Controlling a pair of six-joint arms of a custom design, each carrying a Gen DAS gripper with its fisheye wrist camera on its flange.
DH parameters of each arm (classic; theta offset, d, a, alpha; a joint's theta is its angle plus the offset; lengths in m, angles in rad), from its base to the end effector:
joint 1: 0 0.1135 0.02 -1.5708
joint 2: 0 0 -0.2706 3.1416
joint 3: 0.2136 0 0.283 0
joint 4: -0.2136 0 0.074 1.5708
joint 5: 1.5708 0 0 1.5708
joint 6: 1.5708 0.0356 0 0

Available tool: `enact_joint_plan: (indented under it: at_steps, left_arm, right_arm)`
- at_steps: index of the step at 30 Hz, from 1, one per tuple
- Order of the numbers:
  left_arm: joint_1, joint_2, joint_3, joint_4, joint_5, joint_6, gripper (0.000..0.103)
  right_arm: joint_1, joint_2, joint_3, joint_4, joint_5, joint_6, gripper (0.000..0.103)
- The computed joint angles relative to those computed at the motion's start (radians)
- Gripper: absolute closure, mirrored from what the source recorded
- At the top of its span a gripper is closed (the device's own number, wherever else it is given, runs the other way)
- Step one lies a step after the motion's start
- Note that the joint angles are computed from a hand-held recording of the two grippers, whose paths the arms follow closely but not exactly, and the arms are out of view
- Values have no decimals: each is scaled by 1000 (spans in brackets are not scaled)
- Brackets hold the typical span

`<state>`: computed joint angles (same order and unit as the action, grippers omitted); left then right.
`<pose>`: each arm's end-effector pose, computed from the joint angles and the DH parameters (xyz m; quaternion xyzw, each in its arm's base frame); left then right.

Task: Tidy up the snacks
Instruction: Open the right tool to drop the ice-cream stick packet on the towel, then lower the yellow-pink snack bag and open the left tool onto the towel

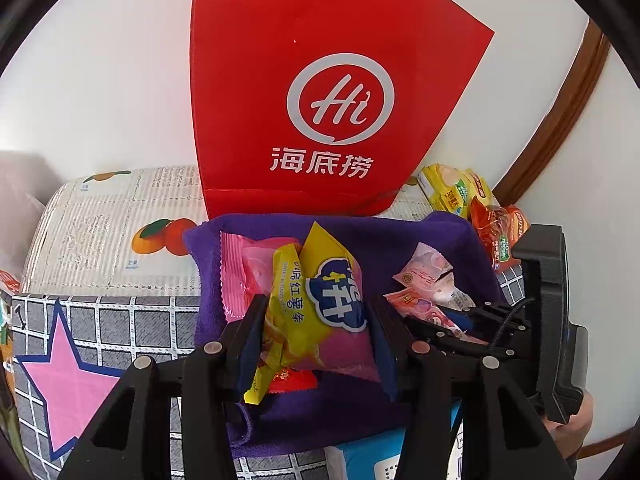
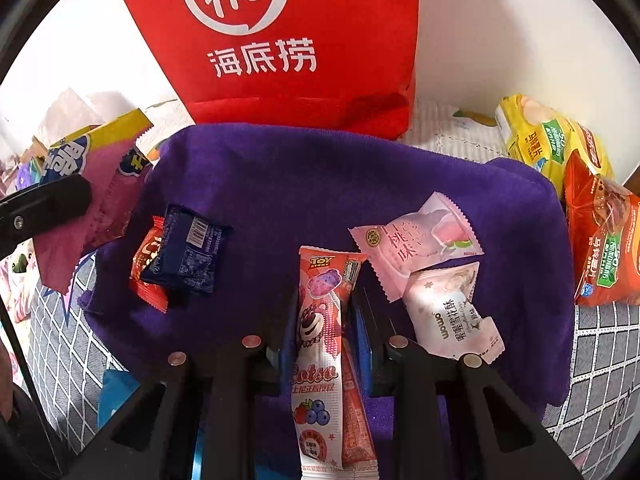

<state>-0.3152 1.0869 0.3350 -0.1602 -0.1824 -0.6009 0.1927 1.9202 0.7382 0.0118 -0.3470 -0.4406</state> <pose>0.1958 -0.0570 0.1217 -0.1633 0.9285 -0.0651 0.3270 0.3068 0.0722 0.0356 -0.3332 0.9066 0.1436 0.2154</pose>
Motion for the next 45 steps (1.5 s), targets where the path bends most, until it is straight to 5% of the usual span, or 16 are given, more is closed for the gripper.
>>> enact_joint_plan:
  at_steps: [17,20,23,35,45]
  left_arm:
    - [0,-8,0,-4,14,11,57]
    - [5,-6,0,-2,23,14,57]
    - [10,-8,-2,1,30,16,57]
    - [-21,60,18,24,68,12,57]
    - [-58,179,55,49,110,5,57]
  right_arm:
    - [29,29,-8,64,64,7,75]
    - [29,29,-4,58,70,9,58]
    - [31,18,-6,51,81,9,55]
    - [-95,-320,-131,-32,-74,-26,46]
    - [-171,-396,-124,-72,-110,-26,46]
